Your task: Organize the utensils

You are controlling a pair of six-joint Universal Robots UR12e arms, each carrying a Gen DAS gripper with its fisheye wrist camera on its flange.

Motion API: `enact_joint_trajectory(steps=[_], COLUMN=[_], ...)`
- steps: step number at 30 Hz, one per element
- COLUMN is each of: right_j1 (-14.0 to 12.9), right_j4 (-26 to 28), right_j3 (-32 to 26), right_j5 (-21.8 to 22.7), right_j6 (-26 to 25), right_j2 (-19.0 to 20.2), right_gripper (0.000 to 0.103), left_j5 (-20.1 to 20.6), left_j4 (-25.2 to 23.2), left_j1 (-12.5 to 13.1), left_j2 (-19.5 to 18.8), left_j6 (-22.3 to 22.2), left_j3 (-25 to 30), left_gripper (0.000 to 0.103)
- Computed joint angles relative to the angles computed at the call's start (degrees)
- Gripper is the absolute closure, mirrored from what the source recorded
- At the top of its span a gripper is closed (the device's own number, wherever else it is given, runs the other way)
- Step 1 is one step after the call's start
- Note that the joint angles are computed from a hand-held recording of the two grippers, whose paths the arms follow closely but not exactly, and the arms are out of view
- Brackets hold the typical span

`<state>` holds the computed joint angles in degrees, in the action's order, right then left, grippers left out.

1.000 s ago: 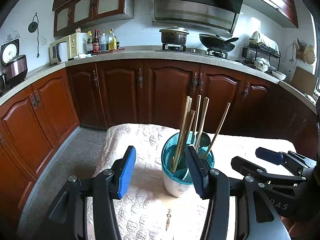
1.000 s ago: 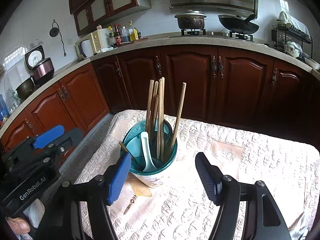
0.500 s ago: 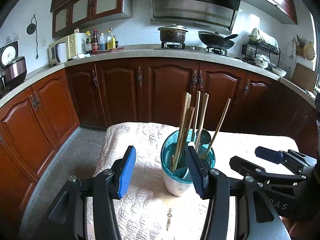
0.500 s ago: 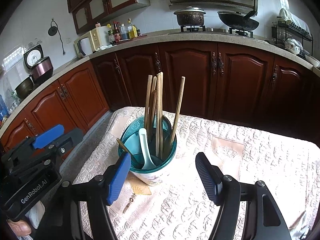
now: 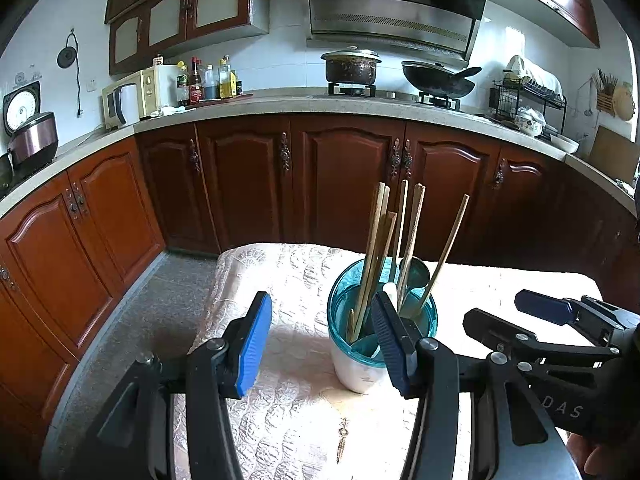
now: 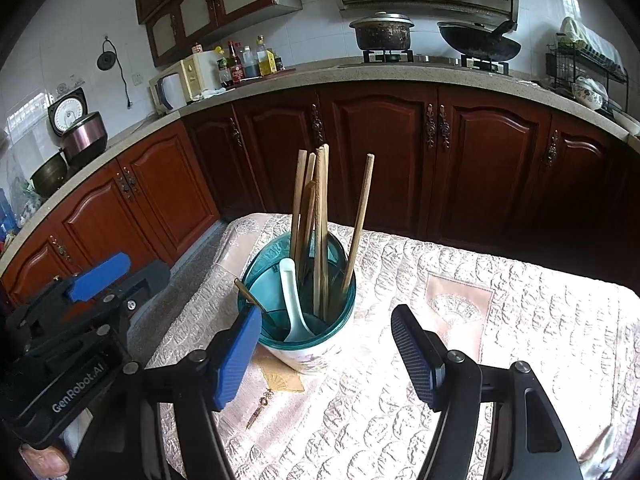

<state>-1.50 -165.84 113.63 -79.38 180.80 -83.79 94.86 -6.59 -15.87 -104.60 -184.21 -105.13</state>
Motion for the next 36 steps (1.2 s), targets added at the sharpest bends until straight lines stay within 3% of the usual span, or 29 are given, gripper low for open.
enact_joint_trajectory(steps=[36], right_j1=[0.02], right_j4=[1.11], right_j3=[-0.7], right_j5=[0.26], right_j6=[0.13], right_j2=[0.96], right_gripper=[0.032], left_j5=[0.17], left_j4=[-1.2], left_j1=[-0.22], left_j2=[-0.58], left_j6=[0.59], left_j3=[0.69], left_gripper=[0.05])
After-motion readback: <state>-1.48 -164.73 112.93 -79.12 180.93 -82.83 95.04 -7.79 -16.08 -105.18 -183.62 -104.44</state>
